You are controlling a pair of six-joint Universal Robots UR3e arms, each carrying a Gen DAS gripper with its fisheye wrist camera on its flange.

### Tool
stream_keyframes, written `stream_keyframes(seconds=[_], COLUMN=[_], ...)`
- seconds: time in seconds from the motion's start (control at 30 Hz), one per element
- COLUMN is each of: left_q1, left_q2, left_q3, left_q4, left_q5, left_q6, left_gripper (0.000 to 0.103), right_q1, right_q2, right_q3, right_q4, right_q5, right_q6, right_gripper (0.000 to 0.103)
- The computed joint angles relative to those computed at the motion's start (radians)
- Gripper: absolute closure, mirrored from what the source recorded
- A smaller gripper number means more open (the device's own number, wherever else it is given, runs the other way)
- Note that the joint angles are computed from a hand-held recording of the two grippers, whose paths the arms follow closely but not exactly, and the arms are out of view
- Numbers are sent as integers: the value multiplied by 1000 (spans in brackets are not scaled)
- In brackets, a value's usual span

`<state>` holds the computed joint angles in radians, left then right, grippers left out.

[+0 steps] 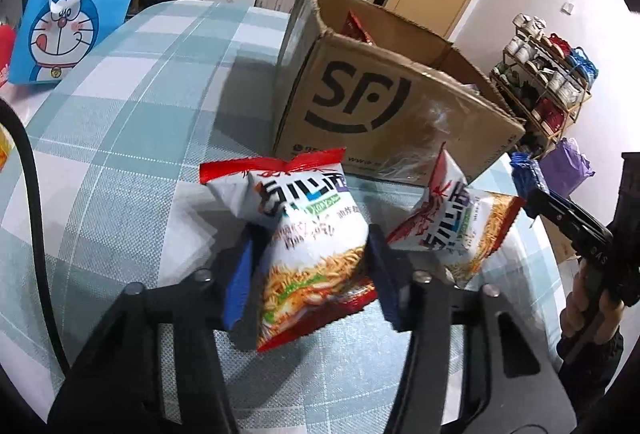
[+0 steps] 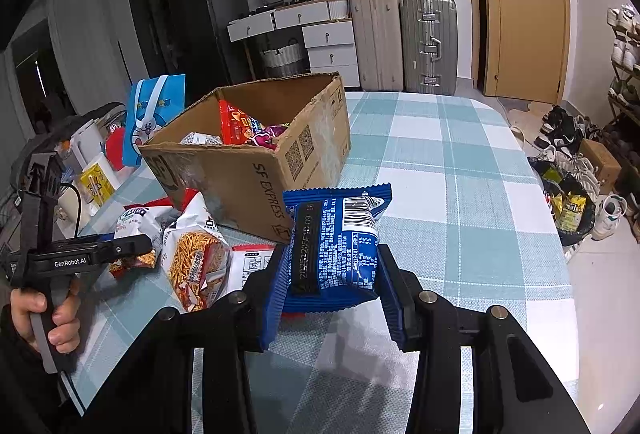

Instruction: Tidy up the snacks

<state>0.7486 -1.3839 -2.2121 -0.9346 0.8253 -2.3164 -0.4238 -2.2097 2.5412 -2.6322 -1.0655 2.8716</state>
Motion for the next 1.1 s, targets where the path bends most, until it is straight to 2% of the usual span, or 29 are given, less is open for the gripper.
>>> stream_keyframes(seconds=[0.27, 0.53, 0.73, 0.97, 1.1], left_q1=[25, 99, 165, 282, 313], left_q2=[96, 183, 235, 328, 360], left_q3=[-48, -37, 4, 100, 143], left_q4=[-32, -164, -327, -659, -769], left_q5=[-35, -108, -173, -241, -250], left_q6=[65, 138, 225, 410, 470], left_gripper=[58, 58, 58, 58, 58], right_q1=[-26, -102, -199, -288, -255], right_q2=[-53, -178, -336, -478, -468], right_q3=[11, 34, 24, -29, -53], right_q4=[27, 97, 260, 487, 469], right_q5=[25, 106, 204, 297, 278], right_q6=[-10, -33, -78, -163, -138], right_gripper=[60, 60, 60, 60, 60])
